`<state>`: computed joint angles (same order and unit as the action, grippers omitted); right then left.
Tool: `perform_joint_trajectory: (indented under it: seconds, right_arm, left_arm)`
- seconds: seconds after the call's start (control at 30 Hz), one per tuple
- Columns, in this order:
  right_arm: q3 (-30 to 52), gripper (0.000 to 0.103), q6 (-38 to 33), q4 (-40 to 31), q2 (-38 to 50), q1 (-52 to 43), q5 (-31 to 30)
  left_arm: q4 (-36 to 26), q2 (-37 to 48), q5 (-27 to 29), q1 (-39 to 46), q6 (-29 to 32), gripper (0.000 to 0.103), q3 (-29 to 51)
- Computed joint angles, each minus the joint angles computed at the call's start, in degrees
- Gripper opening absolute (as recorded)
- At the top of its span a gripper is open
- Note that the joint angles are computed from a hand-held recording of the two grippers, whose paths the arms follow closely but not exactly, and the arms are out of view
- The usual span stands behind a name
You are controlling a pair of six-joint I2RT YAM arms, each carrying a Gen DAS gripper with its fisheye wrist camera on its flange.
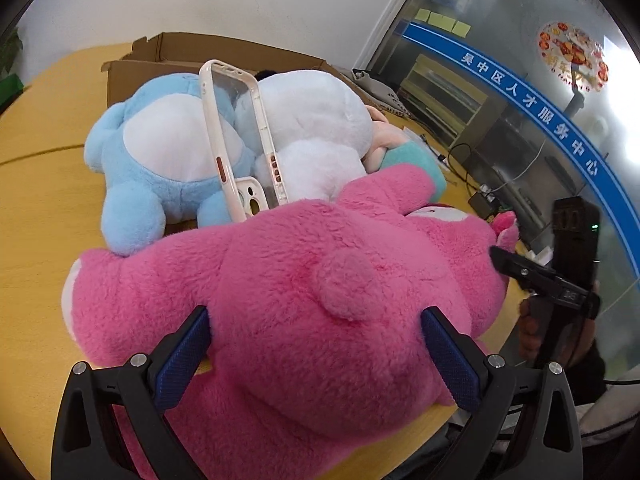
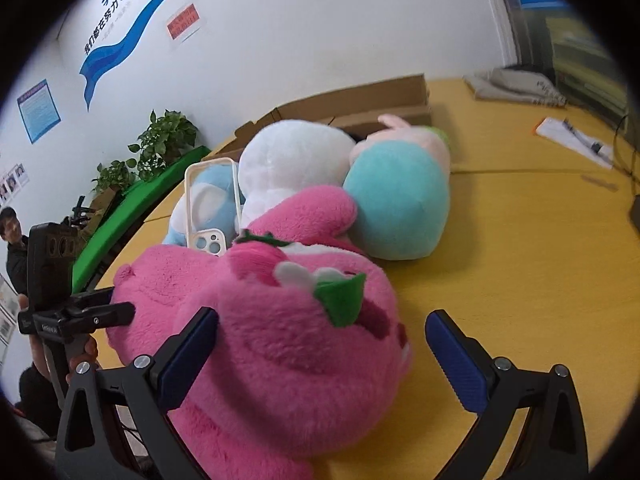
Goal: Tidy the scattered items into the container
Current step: 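Move both grippers toward the large pink plush bear on the table, then close the left gripper on the pink bear while the right gripper also grips it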
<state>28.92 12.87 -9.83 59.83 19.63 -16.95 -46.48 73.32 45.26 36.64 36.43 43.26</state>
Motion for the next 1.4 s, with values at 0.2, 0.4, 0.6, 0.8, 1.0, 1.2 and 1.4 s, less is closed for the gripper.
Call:
perform_joint_trajectory:
  seconds: [0.2,0.4,0.6,0.8,1.0,1.2,1.4]
  right_arm:
    - [-2.48,0.103,2.52,10.91,4.32,2.77,0.53]
    - [-4.57,0.095,1.86,12.69,3.11,6.82,7.77]
    - [-5.93,0.067,3.15,11.21,-1.65,9.90,10.90]
    - [-2.68,0.062,3.52,3.94,-7.52,11.09,12.21]
    - [6.43,0.062,1.62,-0.70,-11.11,8.25,9.75]
    - [19.85,0.062,-2.07,5.74,0.70,3.52,6.76]
    - [43.22,0.063,-4.40,8.53,23.49,-0.58,4.41]
  left_arm:
    - [-4.51,2.77,2.28,2.19,5.44,0.092,1.95]
    - [-6.68,3.98,4.01,3.58,7.11,0.072,2.85]
    - [-8.59,0.86,4.56,4.76,7.97,0.056,2.42]
    - [-17.22,-1.98,6.09,5.57,9.52,0.055,7.10]
    - [-23.00,-4.34,11.82,4.95,9.46,0.055,19.56]
    - [-8.62,2.44,10.32,-4.90,-8.87,0.055,34.92]
    - [-1.61,21.54,3.24,-15.01,-22.87,0.055,59.65]
